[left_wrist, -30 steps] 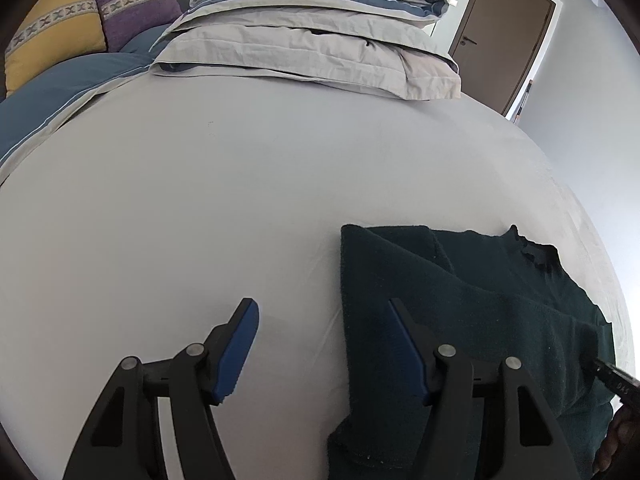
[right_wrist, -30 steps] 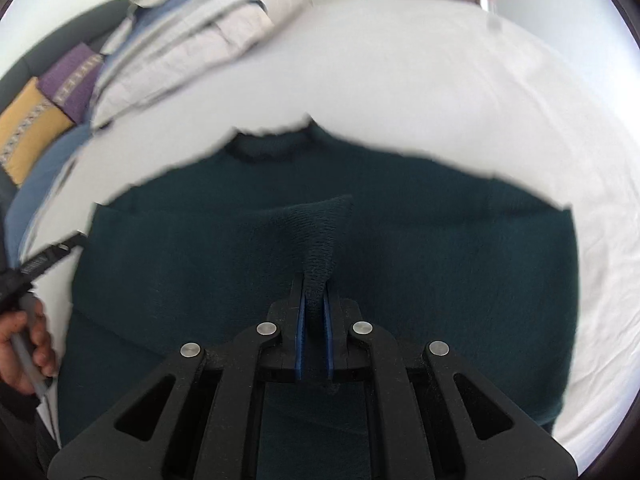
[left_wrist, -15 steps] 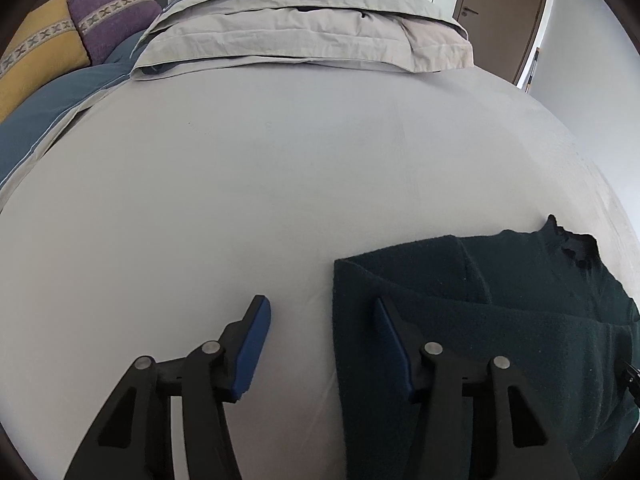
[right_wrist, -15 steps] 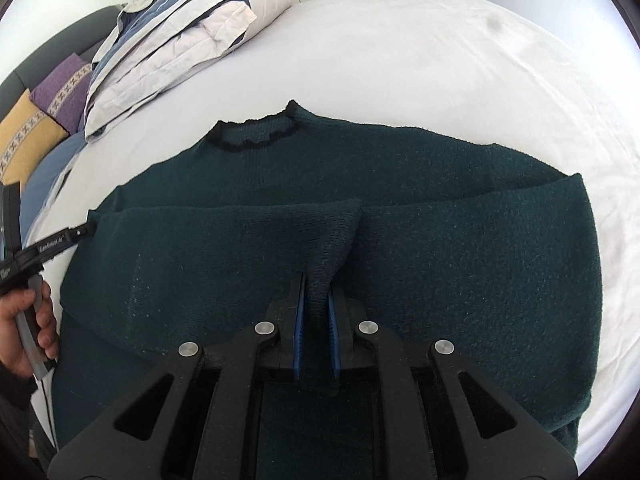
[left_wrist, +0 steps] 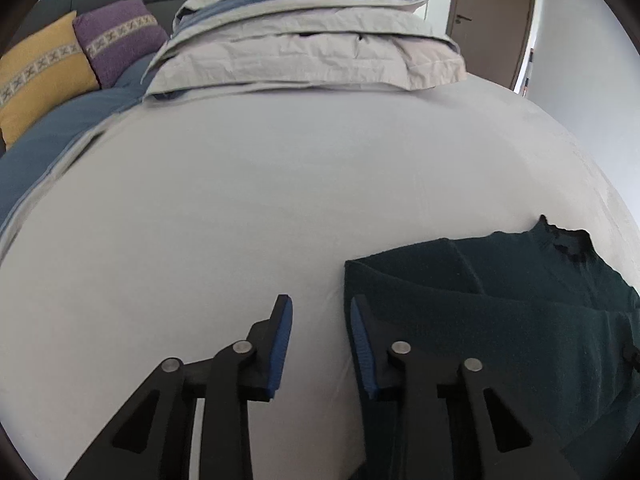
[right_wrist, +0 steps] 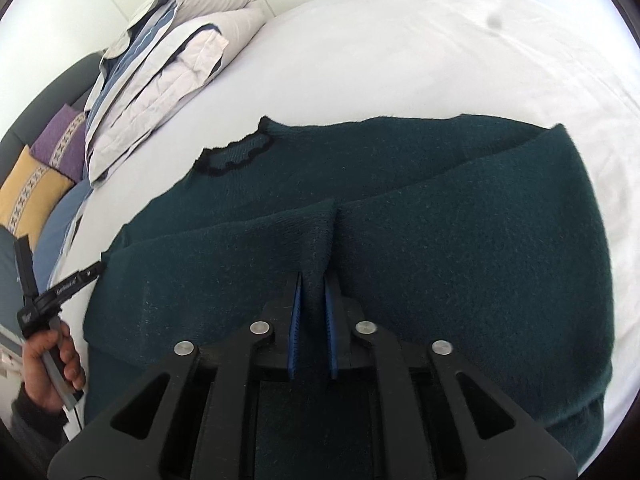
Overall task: Fold small clothes
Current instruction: 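Grasp the other sleeve with the right gripper and fold it across the body, then open the right gripper and withdraw from the folded sweater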
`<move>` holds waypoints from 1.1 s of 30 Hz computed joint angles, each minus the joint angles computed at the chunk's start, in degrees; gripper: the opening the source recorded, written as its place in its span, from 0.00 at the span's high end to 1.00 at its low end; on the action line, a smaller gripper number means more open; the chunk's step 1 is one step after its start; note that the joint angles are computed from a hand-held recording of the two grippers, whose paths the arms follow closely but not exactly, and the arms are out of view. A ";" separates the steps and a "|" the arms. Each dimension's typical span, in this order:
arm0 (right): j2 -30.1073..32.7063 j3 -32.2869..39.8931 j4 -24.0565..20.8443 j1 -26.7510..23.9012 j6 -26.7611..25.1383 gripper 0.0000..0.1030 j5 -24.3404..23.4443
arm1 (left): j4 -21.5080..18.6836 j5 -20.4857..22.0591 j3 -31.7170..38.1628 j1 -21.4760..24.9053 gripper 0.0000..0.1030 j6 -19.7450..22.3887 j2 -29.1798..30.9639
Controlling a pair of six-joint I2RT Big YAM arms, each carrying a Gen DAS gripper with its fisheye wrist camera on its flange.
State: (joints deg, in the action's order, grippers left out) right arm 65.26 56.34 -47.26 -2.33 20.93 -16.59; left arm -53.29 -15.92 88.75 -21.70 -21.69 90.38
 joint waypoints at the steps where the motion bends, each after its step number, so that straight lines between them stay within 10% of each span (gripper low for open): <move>1: -0.71 -0.17 -0.22 -0.19 0.49 0.83 -0.98 | 0.64 -0.53 -1.08 -0.90 0.69 0.60 -1.71; 5: -3.59 -1.25 -1.63 0.96 0.50 0.70 0.12 | 0.36 -3.99 -4.24 -5.43 0.65 4.55 -4.69; 13: -3.65 -2.44 -3.12 -0.17 0.60 0.87 0.95 | 0.31 -2.14 -8.44 -3.06 0.37 2.84 -3.66; 17: -5.34 -2.52 -4.87 0.06 3.59 0.87 2.08 | -1.09 -2.36 -8.39 -2.63 0.38 2.15 -5.21; 23: -17.64 -5.12 -8.64 -1.90 3.43 0.60 -1.53 | -3.46 1.75 -13.88 -3.62 0.39 0.98 -16.64; 26: -28.06 -7.90 -12.75 -4.84 2.05 0.32 -4.14 | -6.95 6.27 -18.40 -4.90 0.39 -0.67 -24.12; 33: -42.61 -8.85 -39.04 -26.85 -18.71 0.32 -18.64 | -16.36 16.06 -29.68 -8.44 0.39 -10.47 -39.60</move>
